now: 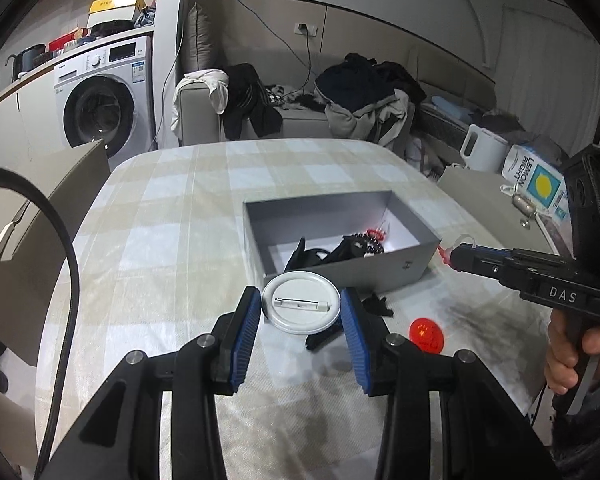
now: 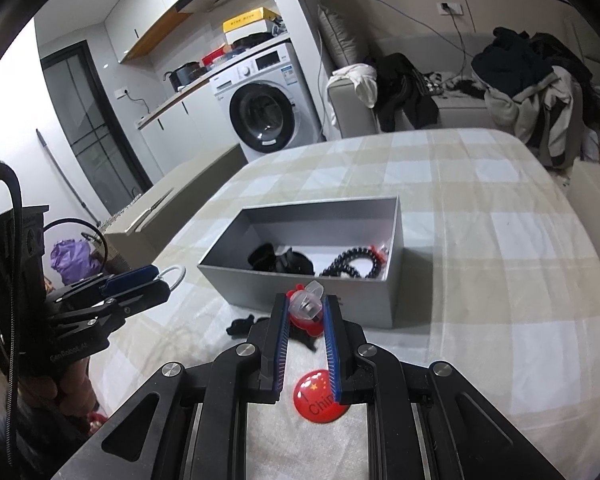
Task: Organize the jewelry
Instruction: 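Grasp the white round badge with the left tool while the right tool lifts the ring, then carry the white badge and ring over the grey box with both tools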
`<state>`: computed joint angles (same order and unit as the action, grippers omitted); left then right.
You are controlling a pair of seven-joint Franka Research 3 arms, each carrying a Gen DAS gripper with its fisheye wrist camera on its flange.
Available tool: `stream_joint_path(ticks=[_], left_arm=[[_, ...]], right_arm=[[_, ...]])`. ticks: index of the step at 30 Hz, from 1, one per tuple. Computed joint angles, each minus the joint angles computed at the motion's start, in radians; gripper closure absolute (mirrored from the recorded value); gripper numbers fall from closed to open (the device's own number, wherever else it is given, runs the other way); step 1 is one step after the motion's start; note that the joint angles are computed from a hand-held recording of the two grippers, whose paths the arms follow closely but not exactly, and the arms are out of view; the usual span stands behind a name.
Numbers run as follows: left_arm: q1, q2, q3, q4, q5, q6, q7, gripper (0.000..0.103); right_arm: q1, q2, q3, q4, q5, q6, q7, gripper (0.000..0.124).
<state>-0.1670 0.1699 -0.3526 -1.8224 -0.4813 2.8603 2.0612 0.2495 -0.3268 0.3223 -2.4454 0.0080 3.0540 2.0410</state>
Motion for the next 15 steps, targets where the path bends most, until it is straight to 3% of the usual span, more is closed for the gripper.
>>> stream_joint_path(ticks=[15], left_arm=[[0.012, 0.027, -0.023, 0.044, -0.005, 0.019, 0.026, 0.068]], right_arm=[[-0.039, 0.003, 0.021, 0.027, -0.034, 0.021, 0.008, 0.108]])
